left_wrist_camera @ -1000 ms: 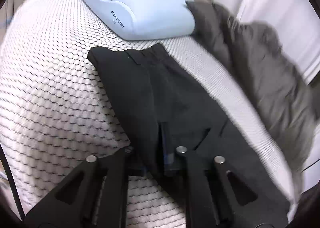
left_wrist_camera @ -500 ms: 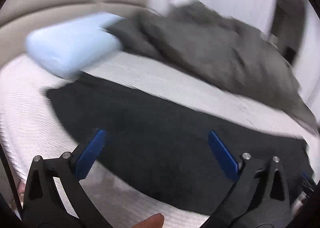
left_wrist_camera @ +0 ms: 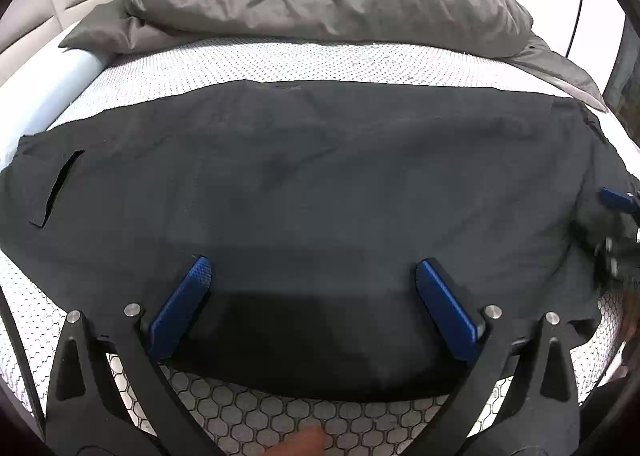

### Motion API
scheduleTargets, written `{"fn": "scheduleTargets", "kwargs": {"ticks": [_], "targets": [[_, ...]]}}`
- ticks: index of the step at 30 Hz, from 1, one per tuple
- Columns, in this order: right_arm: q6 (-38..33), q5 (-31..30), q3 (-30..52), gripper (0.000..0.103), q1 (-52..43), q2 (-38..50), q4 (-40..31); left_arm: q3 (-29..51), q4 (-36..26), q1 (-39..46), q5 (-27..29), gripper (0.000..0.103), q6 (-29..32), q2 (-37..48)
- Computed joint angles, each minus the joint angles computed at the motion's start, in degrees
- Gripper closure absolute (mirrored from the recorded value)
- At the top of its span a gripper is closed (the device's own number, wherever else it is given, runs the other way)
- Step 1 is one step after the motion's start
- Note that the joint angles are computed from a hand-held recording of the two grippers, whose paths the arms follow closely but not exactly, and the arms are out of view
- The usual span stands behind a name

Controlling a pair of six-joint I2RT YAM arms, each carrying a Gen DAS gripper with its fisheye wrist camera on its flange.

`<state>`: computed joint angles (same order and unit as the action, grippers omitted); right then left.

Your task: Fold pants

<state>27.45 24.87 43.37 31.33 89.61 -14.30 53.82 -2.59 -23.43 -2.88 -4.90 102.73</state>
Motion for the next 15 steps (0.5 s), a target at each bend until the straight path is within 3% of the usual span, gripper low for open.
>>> {"fn": "scheduleTargets", "kwargs": {"ticks": [3,6,11,15], "targets": [[3.15,6.28,-4.69,0.001,-7.21,-4.85,-4.43,-0.03,0.12,-0.36,-0.47,0.001,0.05,0.29],[2.57,-4.86,-12.6,0.002,-16.85,-14.91,0.76,0.07,-0.48,-0.45,-1.19,0.001,-0.18,0.07],[5.3,2.11,-10.35,0.001,-7.16,-17.63,-2.52,-0.97,0.89,-1.99,-0.33,0.001,-0.27,-4.43],[3.69,1.69,-5.28,0.001,1.04,-14.04,0.57,3.04,-1.36,-4.75,-0.06,0.001,0.97,-2.72]]}}
